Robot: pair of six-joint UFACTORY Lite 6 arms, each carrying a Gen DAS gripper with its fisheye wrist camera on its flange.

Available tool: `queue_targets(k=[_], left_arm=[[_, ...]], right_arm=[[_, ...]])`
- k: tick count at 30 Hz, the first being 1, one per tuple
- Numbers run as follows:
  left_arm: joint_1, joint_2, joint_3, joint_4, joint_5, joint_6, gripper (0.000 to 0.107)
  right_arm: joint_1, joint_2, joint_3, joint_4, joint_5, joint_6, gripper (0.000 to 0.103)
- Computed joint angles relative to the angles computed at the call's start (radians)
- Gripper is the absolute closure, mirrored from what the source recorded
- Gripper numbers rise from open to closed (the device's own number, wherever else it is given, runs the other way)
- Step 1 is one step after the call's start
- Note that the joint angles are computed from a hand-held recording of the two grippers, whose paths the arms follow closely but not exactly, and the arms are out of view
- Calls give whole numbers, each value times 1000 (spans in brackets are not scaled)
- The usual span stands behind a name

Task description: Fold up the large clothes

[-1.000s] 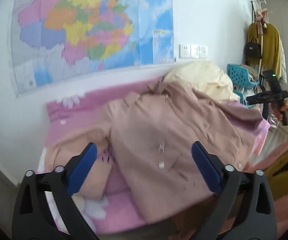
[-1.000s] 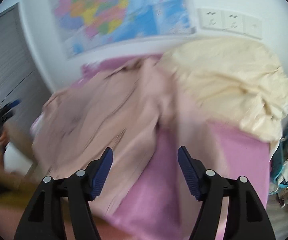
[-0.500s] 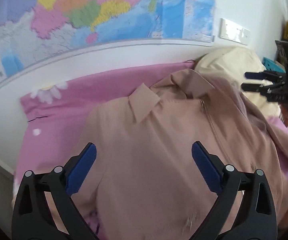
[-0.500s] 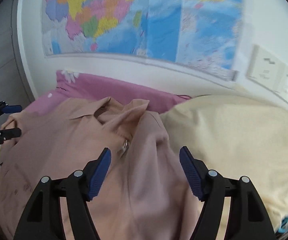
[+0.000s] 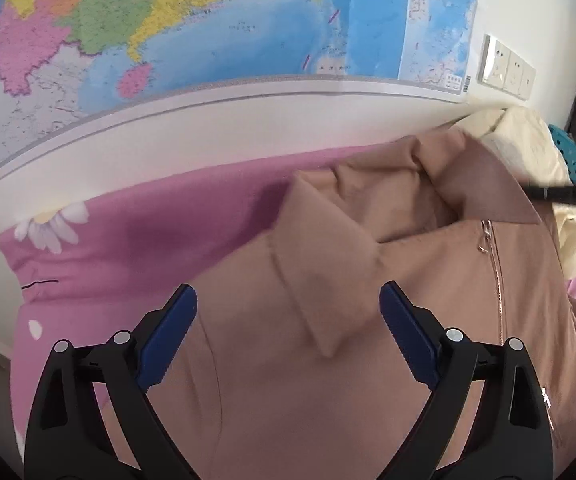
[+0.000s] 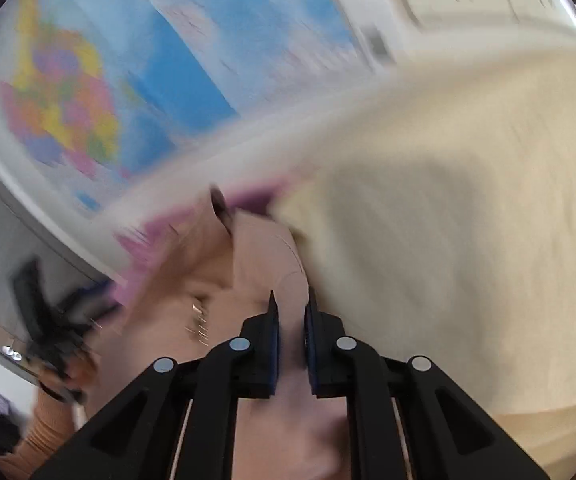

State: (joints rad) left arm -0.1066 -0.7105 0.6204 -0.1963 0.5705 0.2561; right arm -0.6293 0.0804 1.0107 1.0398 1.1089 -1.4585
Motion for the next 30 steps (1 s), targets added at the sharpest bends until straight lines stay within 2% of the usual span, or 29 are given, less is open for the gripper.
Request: queue_targets(k=[1,3,6,8,10,12,15,18,19,20,21,22,23,24,25,27,30], left_arm=[[-5,40,9,0,-21,-3,16],[-23,119,35,14,-54,-28,16],[-32,212,81,1,-77,-21,16],[-52,248,110,22,-97,-45,16],[-71,281,138,25,-113,-51,16],[-109,340,179,118,-134,-153,16],[-154,441,238,215,-150,-269,16],[-211,564,304,454,-143,-519,16],[-217,589,317,481,-141,-549,18],[-218,629,336,501,-137,-573,21],[-219,671,362,510,-129,-591,35],[-210,718,390,479,-122,-572,53],[-192,745,408,407,-118,-512,64],[-167,758,414,302,-123,-421,87],[-146,744,397,237,-144,-368,91],[-116,676,343,165,-192,-295,95],[-37,552,274,-133,-202,-12,96]], right_arm=[[18,-2,-12,-32,-36,-6,85],[40,-51,-48,-51,-75,-14,71],[56,-183,-91,-32,-97,-11,65],[57,-261,-86,1,-46,10,64],[90,-262,-38,5,29,37,61],[200,-251,2,-25,7,121,48],[382,-151,67,-90,-108,279,48],[470,-44,118,-131,-195,415,48],[472,-22,115,-127,-205,433,48],[475,30,146,-115,-196,454,56],[474,59,160,-102,-193,463,73],[475,80,172,-86,-187,468,85],[464,103,183,-59,-155,450,100],[446,121,190,-18,-116,426,101],[407,139,191,39,-53,390,101],[319,200,215,139,156,324,101],[187,235,155,309,470,232,101]])
